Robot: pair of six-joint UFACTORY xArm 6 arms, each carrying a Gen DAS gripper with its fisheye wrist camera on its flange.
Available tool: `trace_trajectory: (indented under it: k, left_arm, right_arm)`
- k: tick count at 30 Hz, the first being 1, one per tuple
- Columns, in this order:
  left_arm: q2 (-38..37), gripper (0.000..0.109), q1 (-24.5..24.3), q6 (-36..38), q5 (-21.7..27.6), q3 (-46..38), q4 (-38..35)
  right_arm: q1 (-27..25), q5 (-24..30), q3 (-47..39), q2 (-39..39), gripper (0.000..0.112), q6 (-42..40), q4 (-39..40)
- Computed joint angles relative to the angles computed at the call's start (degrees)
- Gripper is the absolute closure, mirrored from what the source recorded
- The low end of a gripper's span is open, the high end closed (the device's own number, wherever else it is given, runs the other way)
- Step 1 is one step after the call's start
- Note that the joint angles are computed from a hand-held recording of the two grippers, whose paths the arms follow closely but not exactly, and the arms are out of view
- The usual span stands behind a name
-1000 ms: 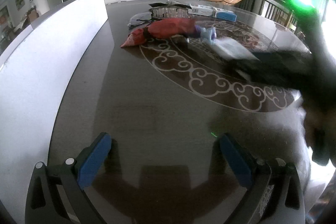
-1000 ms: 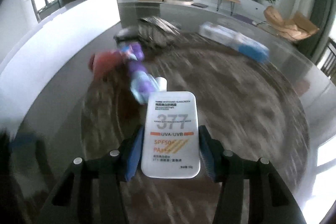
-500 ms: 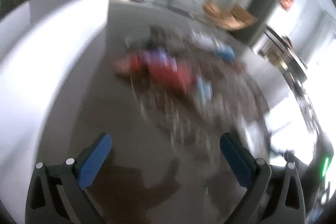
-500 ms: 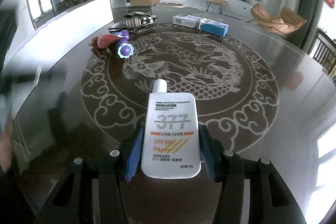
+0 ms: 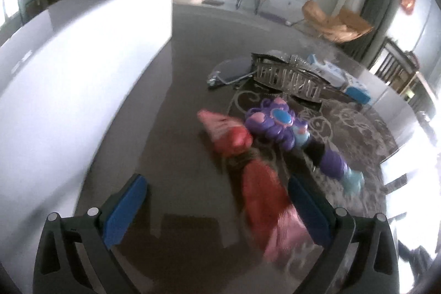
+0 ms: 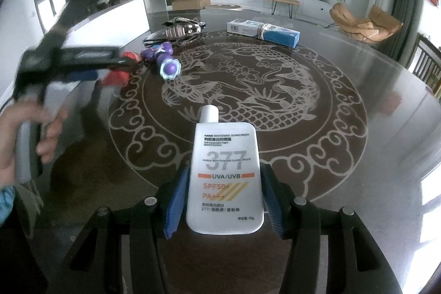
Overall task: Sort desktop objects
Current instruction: 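Close the left tool on the red snack packet while the right tool holds the sunscreen bottle, then carry the red packet and sunscreen bottle over the bin and open both tools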
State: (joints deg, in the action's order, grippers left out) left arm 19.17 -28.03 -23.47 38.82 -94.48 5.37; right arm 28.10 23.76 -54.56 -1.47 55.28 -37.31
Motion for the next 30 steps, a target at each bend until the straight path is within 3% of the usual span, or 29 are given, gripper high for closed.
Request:
trace_trajectory:
  k: [2, 4, 6, 8, 10, 12, 13, 15, 18, 19, 20, 21, 24, 30]
  left_arm:
    - [-1.6, 0.006, 0.6, 3.2, -1.7, 2.5, -3.2]
    - [0.3, 0.006, 1.0, 6.9, 0.0, -0.2, -6.1]
    - [3.4, 0.006, 0.3, 6.3, 4.3, -5.5, -2.8]
    - [8.8, 0.006, -0.9, 4.6, 11.9, -14.7, 3.4]
    - [11.4, 0.006, -1.4, 7.1, 14.7, -19.0, 2.4]
    - [9.3, 0.051, -1.6, 7.9, 10.5, -15.2, 3.5]
    - [7.2, 0.088, -1.7, 9.0, 8.1, -11.8, 3.5]
    - [3.7, 0.091, -1.7, 11.5, 5.9, -6.4, 1.3]
    - [-5.9, 0.091, -2.1, 15.5, -1.0, 8.4, -2.2]
    - [-7.8, 0.091, -2.1, 16.8, -2.4, 11.1, -3.7]
    - [-10.6, 0.091, -2.3, 18.3, -4.0, 15.1, -5.5]
    - [-11.9, 0.091, -3.2, 18.4, -4.9, 16.7, -6.2]
    - [-17.1, 0.091, -3.7, 21.0, -7.8, 21.3, -10.3]
    - [-25.6, 0.091, -2.2, 24.3, -10.0, 23.2, -17.9]
  right_arm:
    - [0.2, 0.5, -0.3, 0.2, 0.059, 0.1, -0.2]
    - [0.3, 0.9, -0.4, 0.2, 0.058, -0.2, -0.3]
    - [0.4, 1.1, -0.4, 0.2, 0.058, -0.2, -0.4]
    - [0.4, 1.1, -0.4, 0.2, 0.058, -0.3, -0.4]
    - [0.4, 1.1, -0.4, 0.2, 0.057, -0.4, -0.4]
    - [0.4, 1.2, -0.5, 0.3, 0.055, -0.8, -0.1]
    - [0.5, 1.2, -0.6, 0.4, 0.050, -0.9, -0.1]
    - [0.6, 2.9, -1.5, 1.2, 0.020, -2.1, 1.3]
    - [0.4, 2.8, -1.9, 1.7, 0.017, -2.9, 2.7]
    - [0.3, 2.9, -2.2, 2.0, 0.018, -3.2, 2.8]
    - [0.3, 3.5, -2.7, 2.2, 0.031, -3.1, 2.3]
    - [0.3, 3.0, -2.8, 2.1, 0.059, -2.9, 1.8]
    - [0.9, 6.5, -5.2, 2.3, 0.060, -7.8, 8.6]
    - [4.8, 7.2, -10.5, 1.0, 0.060, -7.0, 6.5]
